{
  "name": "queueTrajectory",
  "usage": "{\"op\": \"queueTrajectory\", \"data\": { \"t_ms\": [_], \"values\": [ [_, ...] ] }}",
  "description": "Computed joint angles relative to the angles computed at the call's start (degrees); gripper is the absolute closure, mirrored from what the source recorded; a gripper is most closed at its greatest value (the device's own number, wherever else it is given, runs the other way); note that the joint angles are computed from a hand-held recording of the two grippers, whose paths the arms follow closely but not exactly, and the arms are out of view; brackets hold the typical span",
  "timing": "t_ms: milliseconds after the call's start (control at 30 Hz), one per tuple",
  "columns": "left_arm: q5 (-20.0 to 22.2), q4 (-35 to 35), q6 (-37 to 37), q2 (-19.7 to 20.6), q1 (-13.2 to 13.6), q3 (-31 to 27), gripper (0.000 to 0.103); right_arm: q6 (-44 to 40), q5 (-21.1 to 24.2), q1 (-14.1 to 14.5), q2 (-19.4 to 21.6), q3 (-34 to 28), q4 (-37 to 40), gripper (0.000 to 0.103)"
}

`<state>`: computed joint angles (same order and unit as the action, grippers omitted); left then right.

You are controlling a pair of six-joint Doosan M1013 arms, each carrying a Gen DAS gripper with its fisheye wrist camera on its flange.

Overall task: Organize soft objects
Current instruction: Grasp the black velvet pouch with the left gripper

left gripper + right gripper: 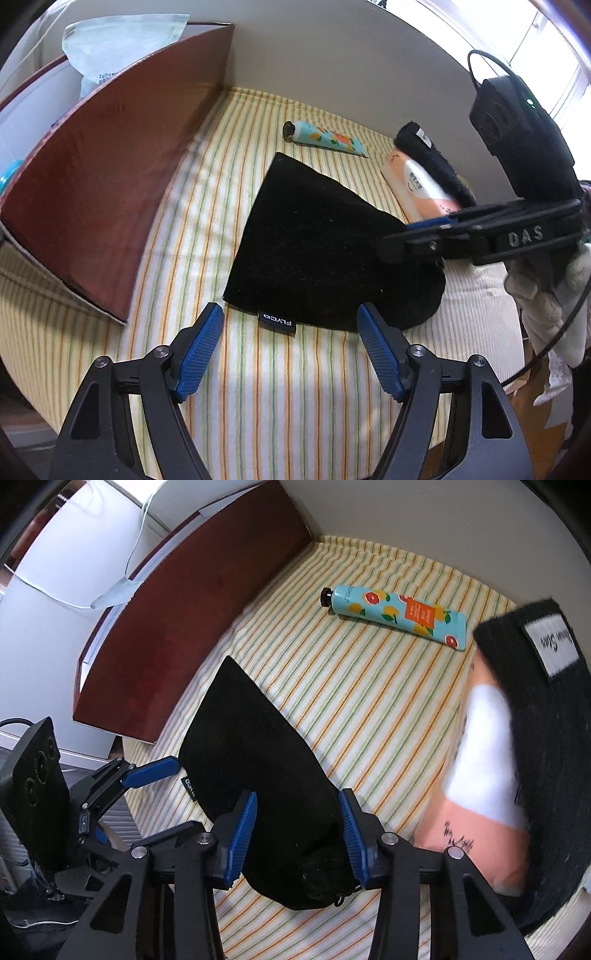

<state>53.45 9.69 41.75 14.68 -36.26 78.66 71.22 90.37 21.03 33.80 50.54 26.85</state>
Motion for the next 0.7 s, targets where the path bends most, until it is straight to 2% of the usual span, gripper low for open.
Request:
{"op": "queueTrajectory", "data": {
  "t_ms": [133,267,433,567,700],
  "values": [
    [-1.0,-1.7,1.5,0.4,0.5,-0.5,0.029,-0.1,1.5,-0.5,-0.8,1.0,1.8,0.061],
    [-1.8,-2.2,3.2,0.9,0.3,-1.2,0.046,-0.9,0.9,-1.0,-2.4,3.7,3.2,0.061],
    [-2.2,-1.5,3.0,1.7,0.1,-1.9,0.051,0.1,-0.9,-1.9,-3.3,6.0,3.7,0.068],
    [-2.7,-0.5,1.9,2.0,0.1,-2.5,0.064,0.4,-2.4,-2.4,-4.0,7.1,4.6,0.070],
    [-3.5,-0.6,1.8,1.9,0.4,-2.6,0.073,0.1,-3.5,-2.9,-4.7,7.9,5.1,0.072]
  ]
}}
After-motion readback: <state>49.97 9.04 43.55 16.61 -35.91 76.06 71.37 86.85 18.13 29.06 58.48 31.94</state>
